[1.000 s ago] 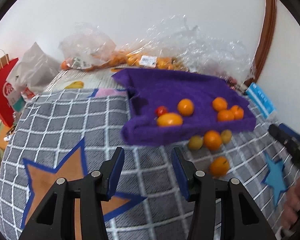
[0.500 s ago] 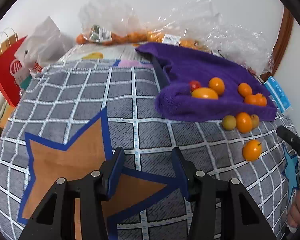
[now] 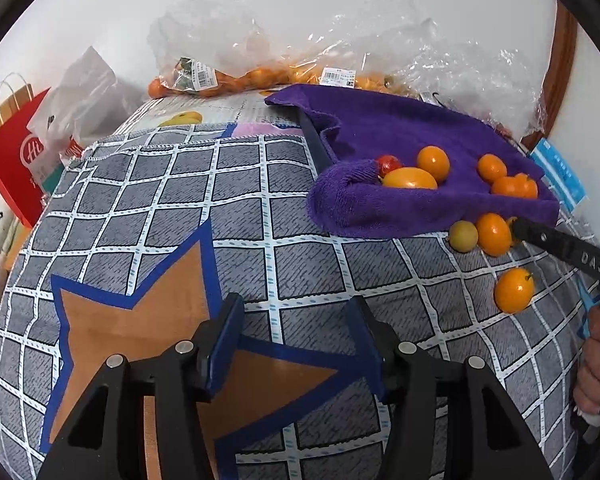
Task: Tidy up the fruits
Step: 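Move the right gripper onto the yellow-green round fruit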
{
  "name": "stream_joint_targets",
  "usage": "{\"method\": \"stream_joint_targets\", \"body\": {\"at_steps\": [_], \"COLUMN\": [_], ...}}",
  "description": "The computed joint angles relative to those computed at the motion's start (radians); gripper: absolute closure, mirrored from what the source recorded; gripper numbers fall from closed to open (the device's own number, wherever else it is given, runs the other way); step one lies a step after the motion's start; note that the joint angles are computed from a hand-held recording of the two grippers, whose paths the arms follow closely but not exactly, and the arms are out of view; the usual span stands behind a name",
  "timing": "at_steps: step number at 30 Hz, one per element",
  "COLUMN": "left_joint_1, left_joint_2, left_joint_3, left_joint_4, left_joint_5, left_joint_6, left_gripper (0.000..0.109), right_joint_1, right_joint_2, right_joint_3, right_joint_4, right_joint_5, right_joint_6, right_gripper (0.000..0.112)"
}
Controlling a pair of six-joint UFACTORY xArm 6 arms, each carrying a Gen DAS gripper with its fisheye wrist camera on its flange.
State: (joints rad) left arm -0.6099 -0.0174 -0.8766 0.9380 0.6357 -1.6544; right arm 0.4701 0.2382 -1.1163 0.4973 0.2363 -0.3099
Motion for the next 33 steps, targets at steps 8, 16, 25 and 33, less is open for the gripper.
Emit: {"method": "stream_joint_targets", "body": {"at_steps": [8, 16, 25, 33], "left_joint_1": [0.03, 0.037, 0.037, 0.03], "left_joint_2": [-0.031, -0.035, -0.036, -0.032], "left_joint_3": [0.045, 0.051, 0.051, 0.04], "left_joint_4": [0.045, 0.055, 0.058, -0.003], "left_joint_5": [-0.084, -0.103, -0.105, -0.182], "left_joint_6": [-0.06, -0.075, -0.079, 0.012], "left_gripper": [0.055, 0.055, 0.055, 0.057], "right_joint_1": [0.008, -0.013, -0.042, -0.05], "right_joint_2": [0.033, -0.046, -0.118, -0.167], "right_joint_3": [-0.037, 0.069, 0.178, 0.245], "right_joint_4": [0.09, -0.029, -0.091, -0.107], "right_joint_5": [0.025, -0.033, -0.119, -0.134], "right_joint_6": [-0.068, 0.012, 0.042, -0.012], "right_gripper": [0.085, 0.084, 0.084, 0.085]}}
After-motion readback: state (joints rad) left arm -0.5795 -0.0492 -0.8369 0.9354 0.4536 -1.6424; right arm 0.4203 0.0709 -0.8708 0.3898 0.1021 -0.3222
